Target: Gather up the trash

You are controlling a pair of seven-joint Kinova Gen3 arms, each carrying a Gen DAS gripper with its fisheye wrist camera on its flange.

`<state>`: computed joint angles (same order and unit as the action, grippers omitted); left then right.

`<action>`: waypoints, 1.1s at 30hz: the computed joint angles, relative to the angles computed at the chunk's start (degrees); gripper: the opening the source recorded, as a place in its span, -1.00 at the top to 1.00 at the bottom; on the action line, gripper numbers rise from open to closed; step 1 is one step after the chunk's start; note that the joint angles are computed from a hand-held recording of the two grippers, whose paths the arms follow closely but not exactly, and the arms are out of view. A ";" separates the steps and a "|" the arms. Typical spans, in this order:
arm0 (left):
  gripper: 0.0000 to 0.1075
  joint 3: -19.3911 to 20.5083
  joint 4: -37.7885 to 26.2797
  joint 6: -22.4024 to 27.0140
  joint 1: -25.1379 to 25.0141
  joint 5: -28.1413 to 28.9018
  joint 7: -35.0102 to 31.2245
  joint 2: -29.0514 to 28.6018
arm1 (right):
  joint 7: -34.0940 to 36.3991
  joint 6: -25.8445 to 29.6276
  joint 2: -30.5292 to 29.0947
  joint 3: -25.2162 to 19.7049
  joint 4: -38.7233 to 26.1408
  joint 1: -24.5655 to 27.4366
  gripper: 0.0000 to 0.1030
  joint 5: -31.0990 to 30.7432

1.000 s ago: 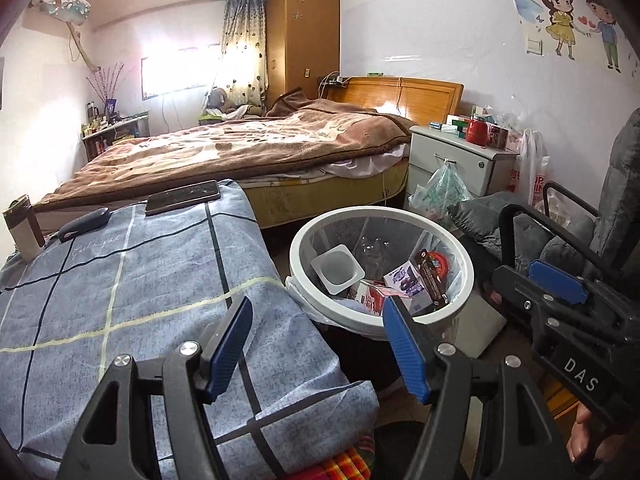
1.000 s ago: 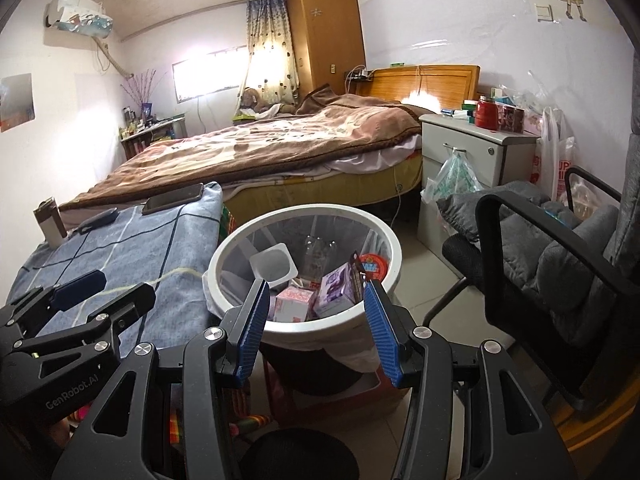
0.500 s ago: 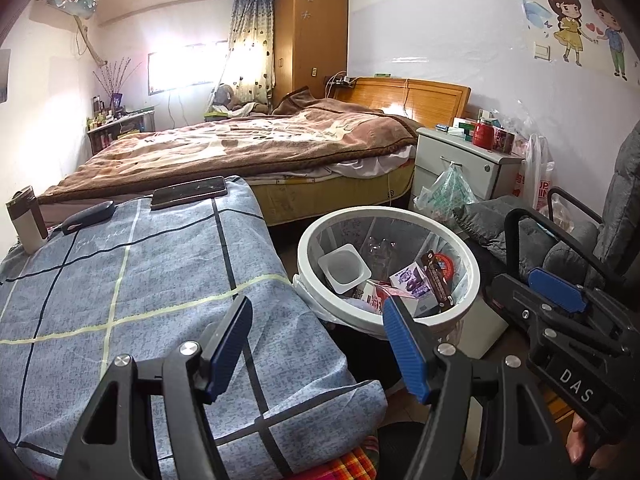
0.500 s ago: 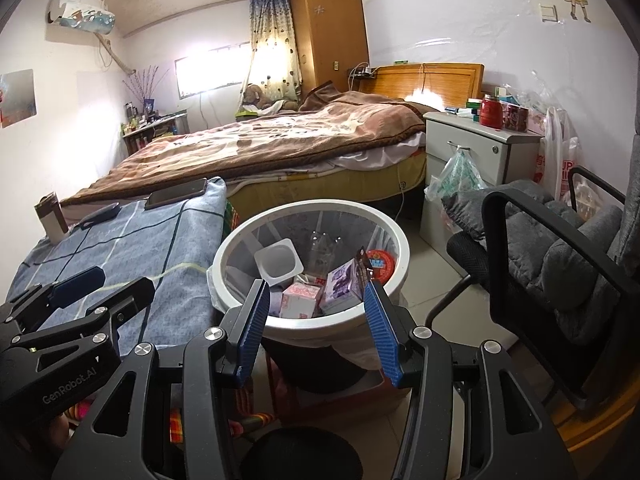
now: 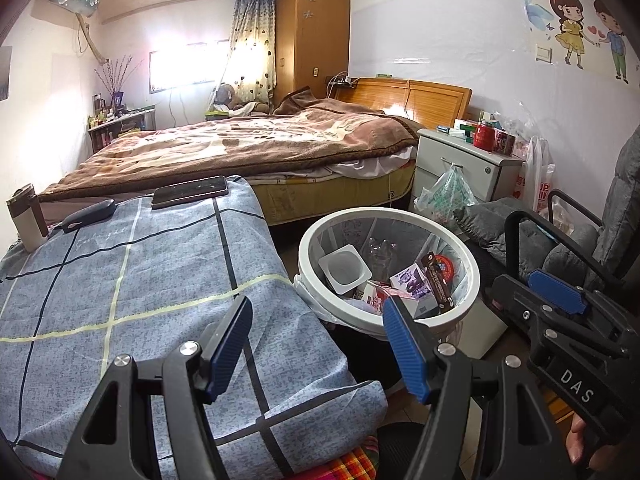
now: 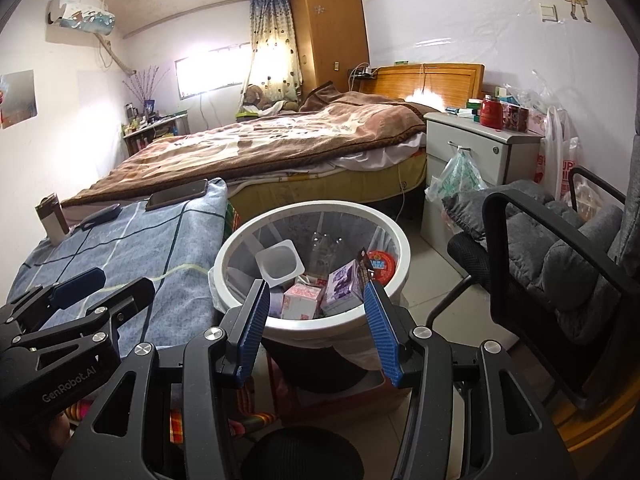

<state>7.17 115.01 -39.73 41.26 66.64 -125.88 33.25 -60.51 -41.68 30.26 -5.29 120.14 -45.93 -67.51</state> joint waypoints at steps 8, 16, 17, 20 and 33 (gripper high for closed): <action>-0.30 0.11 -0.01 -0.33 0.07 0.78 -0.40 -0.23 | -0.16 -0.03 -0.04 -0.12 0.00 -0.09 0.01 0.00; -0.30 0.22 -0.02 -0.22 -0.12 0.48 -0.45 -0.27 | -0.22 -0.01 -0.03 -0.05 0.02 -0.07 0.01 0.16; -0.30 0.27 0.00 -0.21 -0.15 0.43 -0.32 -0.27 | -0.20 0.03 -0.05 -0.05 0.03 -0.04 0.01 0.19; -0.30 0.28 0.00 -0.24 -0.14 0.49 -0.34 -0.26 | -0.40 0.02 -0.10 -0.07 0.13 -0.02 0.01 0.39; -0.30 0.39 -0.02 -0.56 -0.10 0.83 -0.39 -0.25 | -0.33 0.11 -0.14 -0.01 0.10 -0.09 0.01 0.32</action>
